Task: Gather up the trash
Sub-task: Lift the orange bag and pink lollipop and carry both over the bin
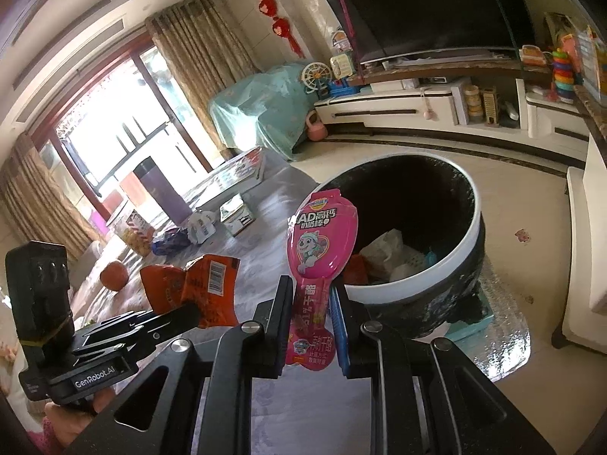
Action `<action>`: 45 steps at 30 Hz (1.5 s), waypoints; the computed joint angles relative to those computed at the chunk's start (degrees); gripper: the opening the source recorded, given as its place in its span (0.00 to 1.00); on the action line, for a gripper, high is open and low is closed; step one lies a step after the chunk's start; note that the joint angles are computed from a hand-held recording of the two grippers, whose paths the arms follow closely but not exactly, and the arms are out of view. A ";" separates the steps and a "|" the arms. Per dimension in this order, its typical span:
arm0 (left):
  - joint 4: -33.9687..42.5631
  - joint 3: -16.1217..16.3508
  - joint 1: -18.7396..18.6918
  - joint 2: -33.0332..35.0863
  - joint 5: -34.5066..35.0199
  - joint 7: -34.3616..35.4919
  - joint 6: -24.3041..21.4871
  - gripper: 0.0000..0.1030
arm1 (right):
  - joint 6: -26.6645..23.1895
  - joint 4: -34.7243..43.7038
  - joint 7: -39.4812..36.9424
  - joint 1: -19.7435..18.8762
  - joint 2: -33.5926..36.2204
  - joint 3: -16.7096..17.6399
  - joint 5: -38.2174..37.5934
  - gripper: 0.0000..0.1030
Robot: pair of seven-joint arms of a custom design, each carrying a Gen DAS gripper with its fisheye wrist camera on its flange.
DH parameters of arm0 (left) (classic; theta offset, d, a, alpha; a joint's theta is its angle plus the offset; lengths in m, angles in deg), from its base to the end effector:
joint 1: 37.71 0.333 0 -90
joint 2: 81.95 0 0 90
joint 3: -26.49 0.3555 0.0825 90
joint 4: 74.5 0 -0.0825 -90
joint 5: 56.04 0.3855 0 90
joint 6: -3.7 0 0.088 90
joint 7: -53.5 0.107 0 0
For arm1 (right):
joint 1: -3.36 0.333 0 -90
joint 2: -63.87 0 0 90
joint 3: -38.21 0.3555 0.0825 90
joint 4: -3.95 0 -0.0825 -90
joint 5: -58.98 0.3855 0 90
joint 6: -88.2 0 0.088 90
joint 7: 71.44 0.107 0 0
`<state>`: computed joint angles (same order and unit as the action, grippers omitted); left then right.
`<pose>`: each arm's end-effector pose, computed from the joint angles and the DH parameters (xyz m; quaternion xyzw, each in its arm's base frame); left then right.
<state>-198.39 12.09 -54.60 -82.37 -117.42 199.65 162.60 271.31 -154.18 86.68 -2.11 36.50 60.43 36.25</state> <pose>0.5053 -0.2627 0.4901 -0.4157 0.8104 -0.4099 0.0489 0.3663 0.1585 0.4756 -0.4808 0.7647 -0.1771 0.3907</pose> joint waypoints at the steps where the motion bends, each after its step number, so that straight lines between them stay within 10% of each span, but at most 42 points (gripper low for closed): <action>1: 0.20 -0.10 -0.11 0.17 0.39 -0.21 0.10 0.21 | 0.01 -0.06 -0.06 0.02 -0.03 -0.15 0.03 0.19; 45: 16.98 -5.20 -0.75 15.06 24.06 -17.38 1.79 0.21 | -2.03 2.55 -8.92 1.26 5.29 -10.11 0.37 0.19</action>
<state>-181.41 6.88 -55.35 -67.31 -93.36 182.27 164.39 269.28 -151.64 77.75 -0.85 41.79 50.33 36.62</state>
